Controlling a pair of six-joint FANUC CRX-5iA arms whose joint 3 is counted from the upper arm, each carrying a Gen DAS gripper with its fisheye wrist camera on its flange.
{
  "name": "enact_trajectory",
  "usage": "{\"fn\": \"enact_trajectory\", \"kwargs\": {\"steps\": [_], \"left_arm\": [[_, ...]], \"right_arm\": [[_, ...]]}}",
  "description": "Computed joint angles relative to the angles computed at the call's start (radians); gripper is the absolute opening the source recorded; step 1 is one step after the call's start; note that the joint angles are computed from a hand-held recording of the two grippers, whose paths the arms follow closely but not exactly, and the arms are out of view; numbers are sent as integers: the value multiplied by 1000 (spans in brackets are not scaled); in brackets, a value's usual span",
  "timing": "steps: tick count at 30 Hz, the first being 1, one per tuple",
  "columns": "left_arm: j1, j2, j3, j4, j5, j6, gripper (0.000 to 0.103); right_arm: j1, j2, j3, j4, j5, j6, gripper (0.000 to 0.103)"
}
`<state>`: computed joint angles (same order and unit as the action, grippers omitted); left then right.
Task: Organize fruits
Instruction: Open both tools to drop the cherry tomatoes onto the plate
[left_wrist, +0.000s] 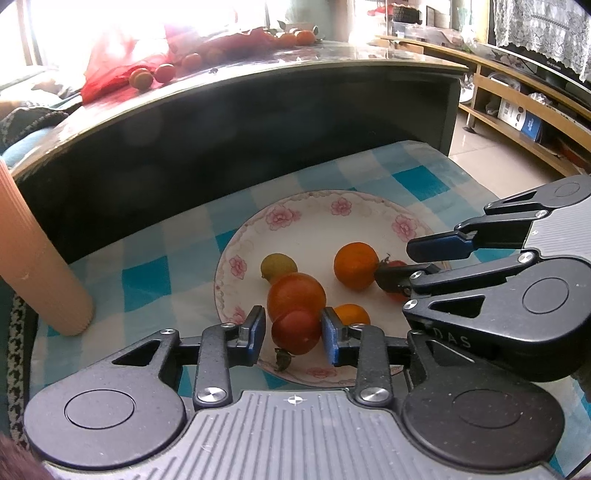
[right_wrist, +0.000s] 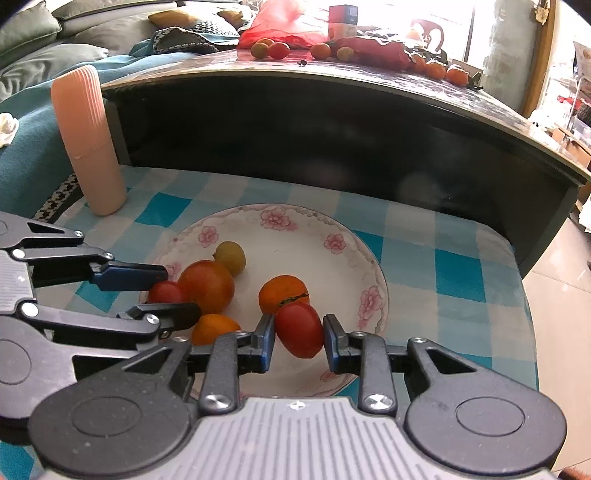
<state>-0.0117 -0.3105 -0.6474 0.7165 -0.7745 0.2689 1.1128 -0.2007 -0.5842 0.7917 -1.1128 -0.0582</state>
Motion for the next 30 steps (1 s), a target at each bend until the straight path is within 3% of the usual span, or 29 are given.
{"fn": "enact_trajectory", "kwargs": {"steps": [30], "left_arm": [[7, -19, -18, 41, 37, -22, 60]], "right_arm": [[10, -7, -3, 25, -40, -13, 48]]}}
